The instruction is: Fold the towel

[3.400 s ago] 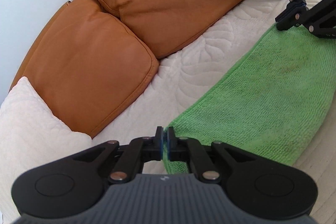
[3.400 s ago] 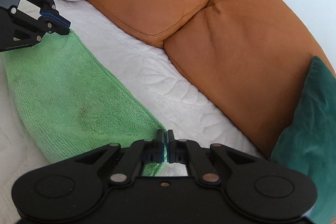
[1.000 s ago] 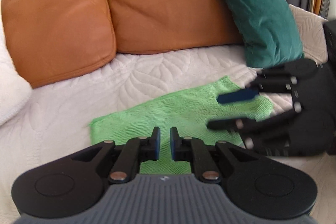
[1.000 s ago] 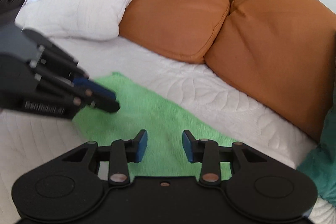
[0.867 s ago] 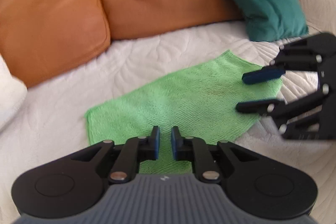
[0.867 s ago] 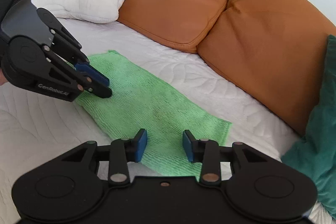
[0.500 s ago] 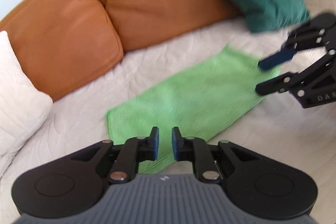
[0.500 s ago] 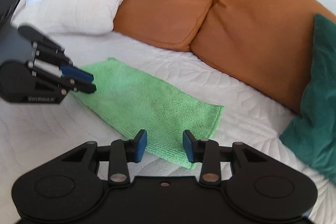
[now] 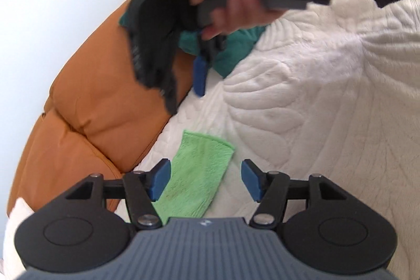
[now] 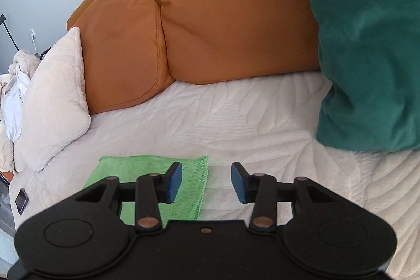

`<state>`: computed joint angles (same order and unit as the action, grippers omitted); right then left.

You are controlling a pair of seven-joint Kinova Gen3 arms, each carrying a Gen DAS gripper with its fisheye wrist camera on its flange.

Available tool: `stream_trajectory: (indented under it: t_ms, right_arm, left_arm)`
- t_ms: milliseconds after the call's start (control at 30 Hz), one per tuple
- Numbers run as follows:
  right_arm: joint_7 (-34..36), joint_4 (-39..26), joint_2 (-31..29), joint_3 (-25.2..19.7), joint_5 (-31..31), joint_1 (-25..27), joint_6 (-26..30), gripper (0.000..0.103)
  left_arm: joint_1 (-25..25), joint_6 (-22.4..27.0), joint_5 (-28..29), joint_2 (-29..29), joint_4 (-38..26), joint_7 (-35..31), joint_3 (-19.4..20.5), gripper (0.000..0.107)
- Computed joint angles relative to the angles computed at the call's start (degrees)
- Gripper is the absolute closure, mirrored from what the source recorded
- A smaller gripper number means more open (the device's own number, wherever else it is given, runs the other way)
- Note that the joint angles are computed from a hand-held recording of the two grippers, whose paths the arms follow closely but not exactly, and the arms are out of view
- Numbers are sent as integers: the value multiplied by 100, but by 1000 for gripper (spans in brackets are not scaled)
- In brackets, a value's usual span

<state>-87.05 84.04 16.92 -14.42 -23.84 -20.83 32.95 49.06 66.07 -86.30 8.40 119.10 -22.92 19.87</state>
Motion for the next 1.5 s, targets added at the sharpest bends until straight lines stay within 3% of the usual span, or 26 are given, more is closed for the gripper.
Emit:
stream_trajectory:
  t_ms: [233,433,600,667,1067,1167,1367,1500]
  right_arm:
    - [399,44,428,-344,-679,348,-355,62]
    - [941,112,808,-930,-1714,1004,-494,62]
    - [1434,243,897,-1175,-2292,1283,-551,63]
    - [1516,228,908,-1135,-2370,1283,-476,64]
    - [1200,-213,958,-554,-1641,663,-86,70]
    - [1162,-229,997,-578,-1567,624,-143,72]
    - [1082,-235,1030,-623,-1522,724,-77,93]
    - [1131,-223,1044,-675,-1628,805,-33,97]
  left_arm:
    - [64,248,-387,412,-90,18,-143,44]
    - [276,752,-774,781,-50,84,-250,46]
    - [180,503,-649,760,-168,-278,-277,67]
    - [190,511,-658,783,-192,-358,-302,68]
    - [167,426,-486,822,-440,-593,-399,68]
    - [148,371,-369,820,-548,-865,-414,73]
    - [65,116,-104,714,-699,-1173,-450,90]
    - [-8,-86,-61,583,-669,-860,-474,98]
